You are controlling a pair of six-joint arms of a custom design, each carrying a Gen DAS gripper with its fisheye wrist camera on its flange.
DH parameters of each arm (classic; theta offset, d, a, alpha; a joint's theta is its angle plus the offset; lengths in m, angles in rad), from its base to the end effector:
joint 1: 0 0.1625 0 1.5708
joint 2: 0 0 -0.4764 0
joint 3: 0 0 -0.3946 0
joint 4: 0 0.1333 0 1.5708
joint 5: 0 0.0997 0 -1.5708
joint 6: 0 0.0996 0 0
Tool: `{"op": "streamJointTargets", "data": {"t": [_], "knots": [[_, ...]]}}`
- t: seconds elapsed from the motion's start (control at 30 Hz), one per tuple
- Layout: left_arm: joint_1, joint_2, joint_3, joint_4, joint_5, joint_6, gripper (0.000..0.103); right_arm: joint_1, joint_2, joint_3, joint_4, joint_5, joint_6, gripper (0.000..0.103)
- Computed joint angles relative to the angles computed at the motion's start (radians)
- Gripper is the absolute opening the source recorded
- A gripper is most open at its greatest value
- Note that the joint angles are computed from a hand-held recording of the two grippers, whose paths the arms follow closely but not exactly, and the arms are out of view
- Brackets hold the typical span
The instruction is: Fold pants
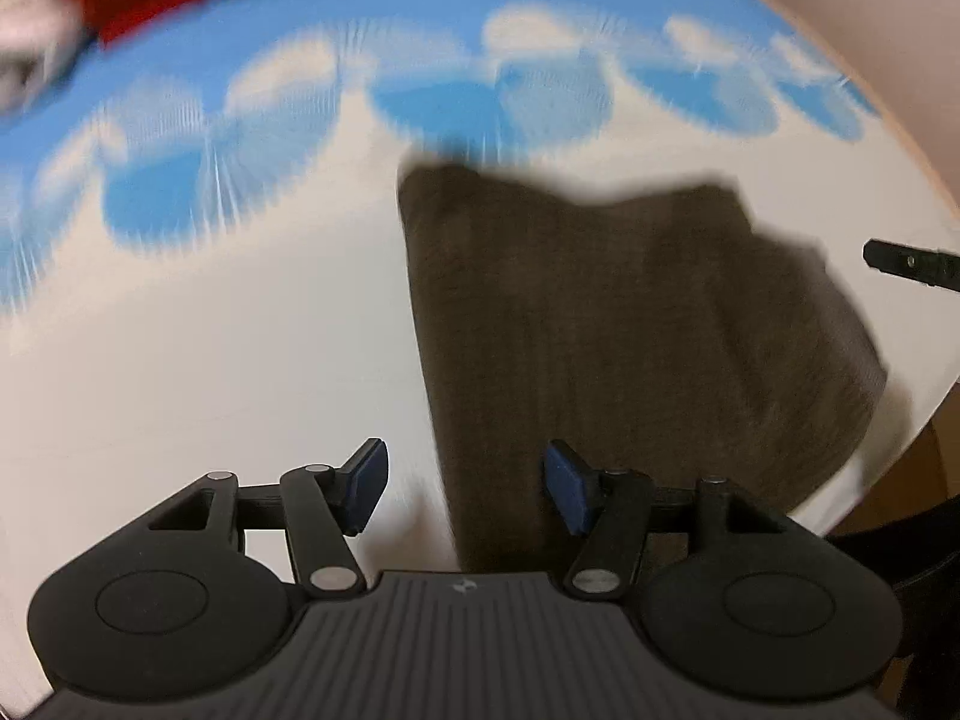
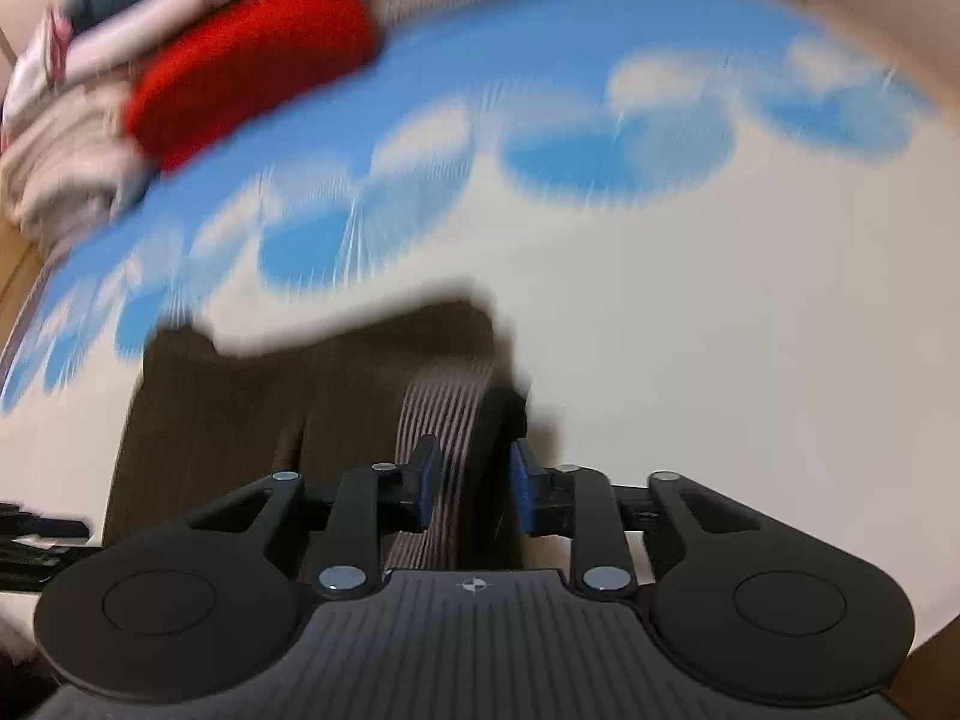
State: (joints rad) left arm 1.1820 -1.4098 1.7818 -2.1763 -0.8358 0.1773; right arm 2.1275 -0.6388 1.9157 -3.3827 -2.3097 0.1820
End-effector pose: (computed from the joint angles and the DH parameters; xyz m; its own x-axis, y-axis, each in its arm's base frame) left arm -0.0264 -0.5923 0.4405 -0.6686 0.2943 -0.6830 0.4945 0.8619 -0.1127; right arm 0.3839 -0.4915 0.0564 -0.8779 0.0348 0.4775 -0.3006 0.7362 -0.6063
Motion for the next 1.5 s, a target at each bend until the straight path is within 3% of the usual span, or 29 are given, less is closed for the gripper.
{"op": "streamJointTargets", "data": {"t": [0.07,0.17,0.2,0.3,0.4,0.43,0.53,0.83,0.9,1.1,1.2,1.4,1.5], "knots": [[-0.011,0.019,-0.019,-0.099,-0.012,0.116,0.058,0.002,0.001,0.016,-0.090,0.079,-0.088,0.041],[0.004,0.056,-0.032,-0.242,-0.099,0.256,0.032,-0.004,-0.004,0.029,-0.059,0.207,-0.212,0.043],[0.016,0.070,-0.033,-0.273,-0.135,0.284,0.024,0.000,-0.005,0.032,-0.032,0.216,-0.252,0.043],[0.045,0.117,-0.022,-0.339,-0.181,0.359,0.019,0.009,0.005,0.019,0.069,0.172,-0.324,0.043],[0.046,0.188,-0.025,-0.420,-0.079,0.470,0.019,0.000,0.010,-0.004,0.293,0.060,-0.275,0.039],[0.057,0.212,-0.044,-0.403,-0.049,0.454,0.019,-0.002,0.013,0.000,0.316,0.044,-0.284,0.038],[0.086,0.254,-0.101,-0.315,-0.017,0.365,0.022,-0.011,0.006,0.005,0.287,0.086,-0.304,0.038],[0.086,0.244,-0.086,-0.341,-0.027,0.374,0.022,-0.010,0.011,-0.008,0.312,0.085,-0.269,0.038],[0.076,0.222,-0.072,-0.337,-0.026,0.359,0.030,-0.007,0.012,-0.006,0.310,0.080,-0.268,0.038],[0.069,0.110,-0.047,-0.210,-0.133,0.328,0.033,0.000,0.017,-0.011,0.305,0.067,-0.255,0.038],[0.064,0.048,-0.021,-0.134,-0.186,0.368,0.033,0.008,0.014,-0.006,0.290,0.063,-0.236,0.039],[0.101,-0.004,-0.043,0.153,-0.325,0.415,0.033,0.022,0.011,0.002,0.248,0.022,-0.210,0.041],[0.113,-0.006,0.005,0.163,-0.271,0.476,0.031,0.012,0.001,-0.001,0.312,0.004,-0.151,0.042]]}}
